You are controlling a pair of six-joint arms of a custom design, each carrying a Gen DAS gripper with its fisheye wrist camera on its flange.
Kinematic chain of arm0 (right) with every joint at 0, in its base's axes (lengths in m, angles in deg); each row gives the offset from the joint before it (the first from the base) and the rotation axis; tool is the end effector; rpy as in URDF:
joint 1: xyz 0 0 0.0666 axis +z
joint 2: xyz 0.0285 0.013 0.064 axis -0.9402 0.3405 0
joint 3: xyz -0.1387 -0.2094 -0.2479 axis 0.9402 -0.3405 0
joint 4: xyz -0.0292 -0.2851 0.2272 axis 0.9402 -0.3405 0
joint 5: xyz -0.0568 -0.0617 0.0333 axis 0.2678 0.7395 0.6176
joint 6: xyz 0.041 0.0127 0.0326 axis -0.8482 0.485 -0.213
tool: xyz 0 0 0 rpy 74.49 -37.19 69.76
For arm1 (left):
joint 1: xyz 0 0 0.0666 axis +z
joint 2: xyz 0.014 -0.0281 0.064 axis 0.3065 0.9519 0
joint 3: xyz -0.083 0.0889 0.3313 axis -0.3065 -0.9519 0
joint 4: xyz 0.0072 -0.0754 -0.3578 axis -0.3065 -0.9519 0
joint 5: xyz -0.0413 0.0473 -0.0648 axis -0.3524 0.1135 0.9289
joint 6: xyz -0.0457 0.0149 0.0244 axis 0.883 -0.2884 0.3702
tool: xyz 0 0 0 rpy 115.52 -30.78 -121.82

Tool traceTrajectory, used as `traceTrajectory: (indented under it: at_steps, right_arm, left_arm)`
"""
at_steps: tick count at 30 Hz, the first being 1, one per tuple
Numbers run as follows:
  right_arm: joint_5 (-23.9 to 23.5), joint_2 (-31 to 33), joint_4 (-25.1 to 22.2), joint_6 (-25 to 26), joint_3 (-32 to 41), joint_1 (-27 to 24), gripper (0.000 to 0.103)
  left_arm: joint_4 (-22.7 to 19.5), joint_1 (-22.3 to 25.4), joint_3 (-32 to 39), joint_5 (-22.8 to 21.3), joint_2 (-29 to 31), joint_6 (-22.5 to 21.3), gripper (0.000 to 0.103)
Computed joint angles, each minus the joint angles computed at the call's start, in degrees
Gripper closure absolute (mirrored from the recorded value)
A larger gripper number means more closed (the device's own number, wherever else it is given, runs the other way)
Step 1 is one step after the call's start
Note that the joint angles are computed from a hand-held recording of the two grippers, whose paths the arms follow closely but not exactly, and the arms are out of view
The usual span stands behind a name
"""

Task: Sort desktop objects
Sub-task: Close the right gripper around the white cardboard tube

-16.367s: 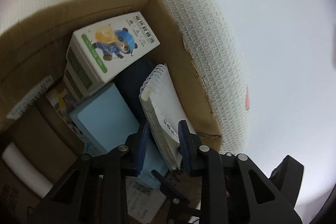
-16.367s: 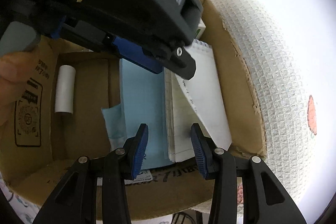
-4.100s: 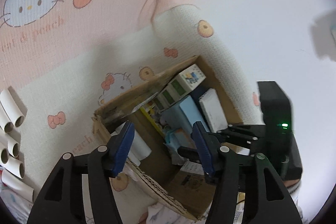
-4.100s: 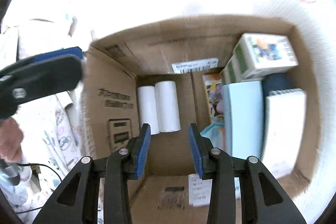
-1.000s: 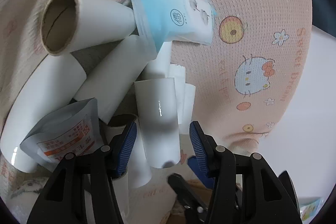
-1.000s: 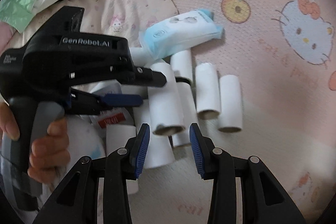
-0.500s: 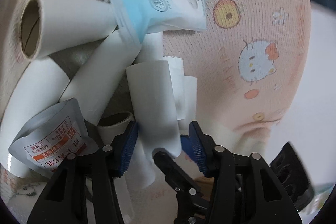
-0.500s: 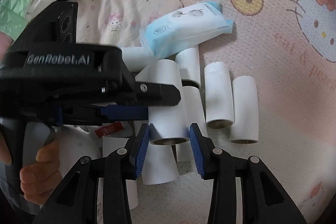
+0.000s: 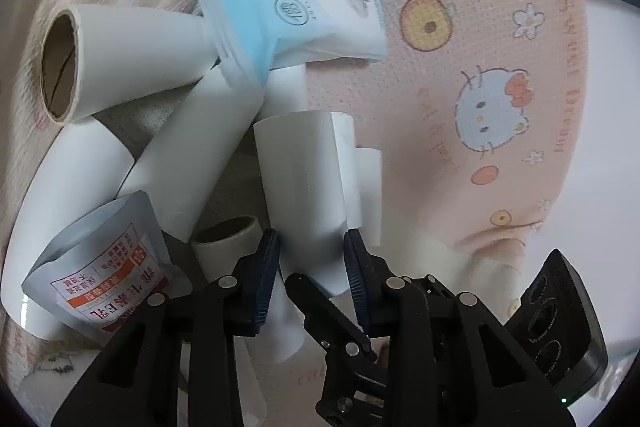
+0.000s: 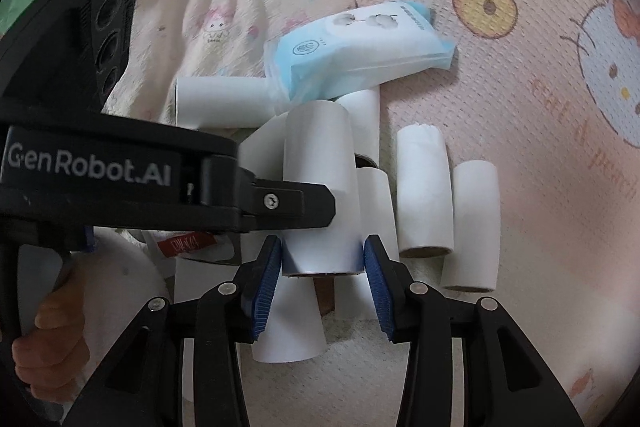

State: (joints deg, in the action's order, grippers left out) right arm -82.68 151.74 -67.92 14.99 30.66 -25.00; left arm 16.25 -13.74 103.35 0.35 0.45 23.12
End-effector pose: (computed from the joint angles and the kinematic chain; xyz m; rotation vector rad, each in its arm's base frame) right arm 0.3571 0.3650 0.4899 -1.3964 2.2675 0.3630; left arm 0.2939 -0.1813 0.5025 -1.0034 2.2561 -0.9705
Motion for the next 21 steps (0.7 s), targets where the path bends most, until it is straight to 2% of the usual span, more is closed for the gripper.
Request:
traceTrajectory:
  at_steps: [4, 6, 13, 17, 21]
  right_arm:
    - [0.6, -1.8, 1.2, -0.7, -1.0, 0.1, 0.063]
    - [2.0, -3.5, 2.7, -1.5, -2.4, 0.3, 0.063]
    - [5.5, -9.8, 4.1, -5.6, -7.4, 0.4, 0.063]
    - [6.9, -12.5, 2.4, -8.4, -11.4, 0.1, 0.063]
    - [5.6, -17.0, 1.9, -12.4, -16.7, -1.8, 0.063]
  left_arm:
    - [0.0, -1.9, 1.9, -3.5, 0.7, -3.3, 0.068]
    - [1.7, -3.0, 1.8, -5.0, 0.4, -4.7, 0.068]
    - [7.5, -4.7, 0.4, -2.9, -0.7, -7.6, 0.068]
    - [7.2, -7.0, 1.5, -1.1, 0.7, -7.1, 0.068]
    - [8.5, -10.8, 1.4, 0.1, 1.3, -5.2, 0.068]
